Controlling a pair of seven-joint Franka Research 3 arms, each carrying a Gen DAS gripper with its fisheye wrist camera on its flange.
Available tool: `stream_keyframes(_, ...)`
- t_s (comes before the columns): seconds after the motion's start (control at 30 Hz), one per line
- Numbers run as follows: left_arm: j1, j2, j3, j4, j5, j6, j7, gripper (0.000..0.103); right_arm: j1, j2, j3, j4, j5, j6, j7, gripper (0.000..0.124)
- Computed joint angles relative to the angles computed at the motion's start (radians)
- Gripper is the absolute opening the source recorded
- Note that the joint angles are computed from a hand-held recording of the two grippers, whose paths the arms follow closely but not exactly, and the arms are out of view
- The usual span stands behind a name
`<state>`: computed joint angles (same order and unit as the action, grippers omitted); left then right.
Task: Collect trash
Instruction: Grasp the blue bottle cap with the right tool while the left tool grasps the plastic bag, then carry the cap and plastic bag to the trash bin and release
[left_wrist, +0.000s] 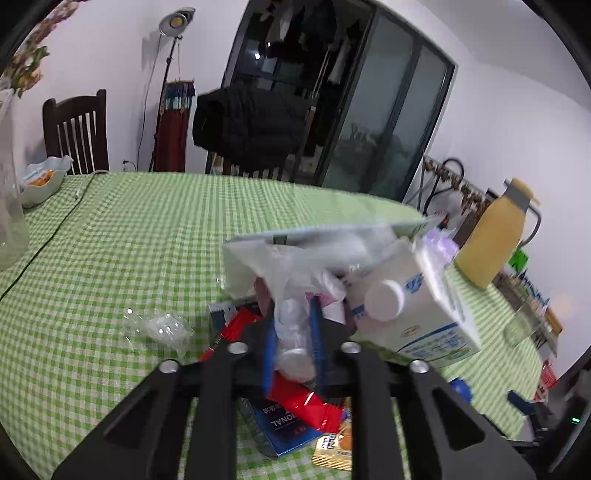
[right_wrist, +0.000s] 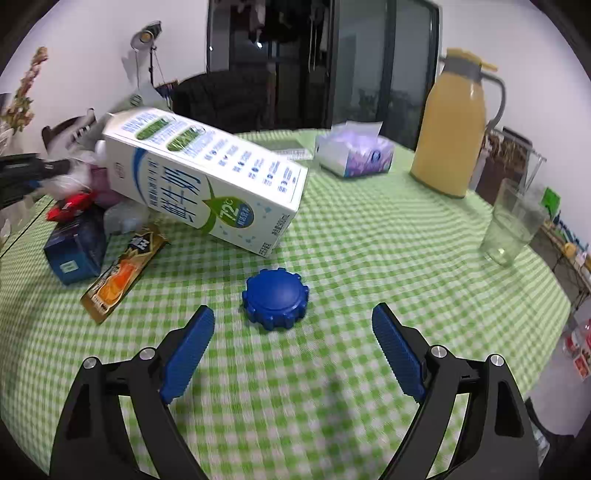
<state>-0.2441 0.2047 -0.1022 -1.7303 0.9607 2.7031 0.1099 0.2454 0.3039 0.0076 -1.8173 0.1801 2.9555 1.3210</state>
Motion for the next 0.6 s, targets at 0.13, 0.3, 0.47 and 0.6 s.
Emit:
stream_keyframes(0.13, 0.002, -0.064, 0.007, -0.029, 0.091, 0.008, -0.055, 0.008, 0.016, 0.071, -0.019, 0.122, -0.03, -0.133, 0.041, 0.084)
stream_keyframes(0.3, 0.021, -0.158, -0.018, -0.072, 0.33, 0.008, -0.292, 0.007, 0.007, 0.111, -0.009, 0.18, -0.031, -0.152, 0.061, 0.077)
stream_keyframes(0.47, 0.052, -0.186, -0.061, -0.088, 0.355, -0.006, -0.308, 0.007, -0.039, 0.14, 0.043, 0.228, 0.051, -0.242, 0.011, 0.058)
stream_keyframes(0.6, 0.059, -0.184, -0.077, -0.082, 0.339, -0.008, -0.296, 0.007, -0.037, 0.136, 0.044, 0.217, 0.075, -0.235, -0.012, 0.052)
